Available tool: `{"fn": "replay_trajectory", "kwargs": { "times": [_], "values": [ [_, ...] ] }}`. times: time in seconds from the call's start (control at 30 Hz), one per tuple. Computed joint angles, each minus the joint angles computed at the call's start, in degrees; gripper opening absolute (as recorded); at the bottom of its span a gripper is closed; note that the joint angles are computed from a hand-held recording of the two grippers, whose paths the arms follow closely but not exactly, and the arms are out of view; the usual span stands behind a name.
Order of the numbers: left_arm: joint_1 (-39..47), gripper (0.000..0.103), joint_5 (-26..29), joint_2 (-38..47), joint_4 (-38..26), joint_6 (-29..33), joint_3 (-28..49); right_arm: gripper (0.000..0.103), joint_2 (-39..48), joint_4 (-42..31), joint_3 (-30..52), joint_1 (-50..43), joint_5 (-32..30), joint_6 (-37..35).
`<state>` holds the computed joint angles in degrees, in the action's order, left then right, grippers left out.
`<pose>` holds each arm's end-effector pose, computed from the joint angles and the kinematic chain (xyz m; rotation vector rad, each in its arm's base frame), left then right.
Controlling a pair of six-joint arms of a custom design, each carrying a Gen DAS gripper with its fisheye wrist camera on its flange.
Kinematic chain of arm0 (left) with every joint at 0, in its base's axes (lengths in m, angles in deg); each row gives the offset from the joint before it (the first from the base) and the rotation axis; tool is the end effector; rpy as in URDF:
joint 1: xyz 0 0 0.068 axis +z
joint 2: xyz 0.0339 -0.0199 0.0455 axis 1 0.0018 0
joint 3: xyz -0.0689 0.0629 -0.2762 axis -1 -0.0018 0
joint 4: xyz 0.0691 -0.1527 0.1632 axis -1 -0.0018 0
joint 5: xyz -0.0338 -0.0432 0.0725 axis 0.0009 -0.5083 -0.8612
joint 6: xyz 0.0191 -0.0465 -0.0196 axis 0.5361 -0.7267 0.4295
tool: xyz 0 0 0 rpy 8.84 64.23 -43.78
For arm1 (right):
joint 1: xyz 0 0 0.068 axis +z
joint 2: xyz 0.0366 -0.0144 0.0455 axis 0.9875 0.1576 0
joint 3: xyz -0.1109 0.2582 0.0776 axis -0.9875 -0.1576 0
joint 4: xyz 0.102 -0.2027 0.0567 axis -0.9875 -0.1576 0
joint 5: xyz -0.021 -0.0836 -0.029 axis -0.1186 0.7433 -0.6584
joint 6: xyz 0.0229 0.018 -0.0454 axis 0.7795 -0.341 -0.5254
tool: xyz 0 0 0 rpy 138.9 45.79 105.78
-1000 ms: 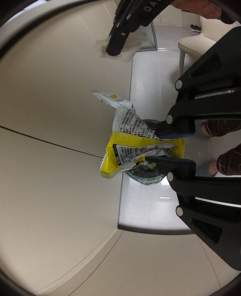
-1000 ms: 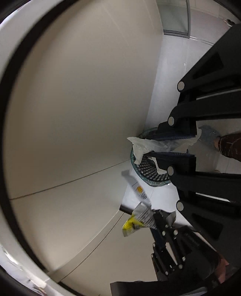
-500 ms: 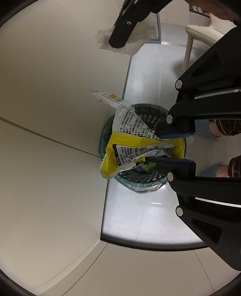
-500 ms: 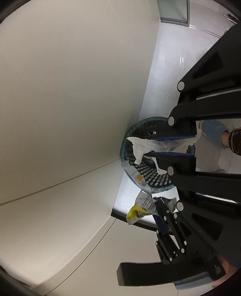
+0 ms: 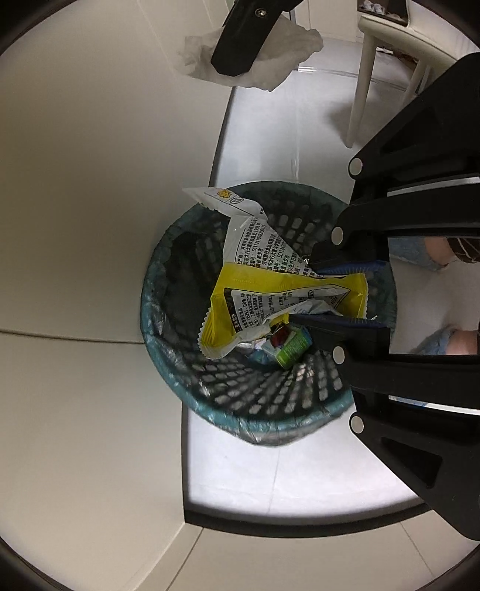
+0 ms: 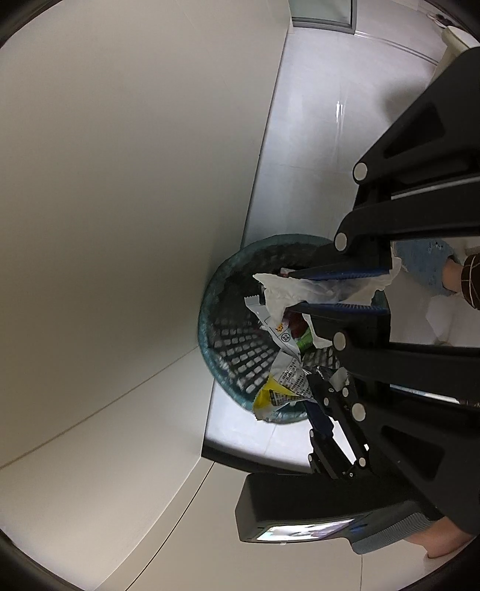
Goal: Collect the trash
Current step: 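Open the left tool to drop the packet while the right tool drops the tissue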
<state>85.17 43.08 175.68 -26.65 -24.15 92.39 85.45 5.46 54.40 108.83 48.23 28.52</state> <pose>0.2605 -0.0282 0.1538 0.0861 2.9532 -0.2943 0.2833 0.1481 0.2228 -0.1439 2.8710 0.1084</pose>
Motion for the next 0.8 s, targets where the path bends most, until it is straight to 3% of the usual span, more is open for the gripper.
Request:
{"fn": "replay_trajectory", "kwargs": {
  "times": [0.23, 0.37, 0.43, 0.67, 0.73, 0.8],
  "values": [
    [-1.84, 0.042, -0.26, 2.26, 3.26, -1.62, 0.15, 0.01, 0.8, 3.37, -2.94, -2.76, -2.38, -2.71],
    [-1.91, 0.049, -0.75, 2.75, 4.65, -1.11, -0.13, 0.01, 1.1, 4.17, -3.11, -4.35, -3.81, -4.24],
    [-1.57, 0.061, -1.07, 2.97, 5.01, -1.27, -0.24, 0.01, 0.35, 3.8, -3.43, -5.37, -4.58, -5.1],
    [0.33, 0.08, -0.54, 4.1, 6.0, -1.35, -0.8, 0.01, 0.87, 1.85, -1.99, -6.62, -5.52, -7.06],
    [0.98, 0.091, -0.76, 3.68, 6.14, -1.11, -1.09, 0.01, 1.33, 2.45, -1.88, -5.96, -5.2, -7.05],
    [1.86, 0.092, -1.23, 3.42, 6.19, -0.49, -1.27, 0.011, 1.6, 3.53, -1.85, -5.61, -5.39, -6.62]
  ]
}}
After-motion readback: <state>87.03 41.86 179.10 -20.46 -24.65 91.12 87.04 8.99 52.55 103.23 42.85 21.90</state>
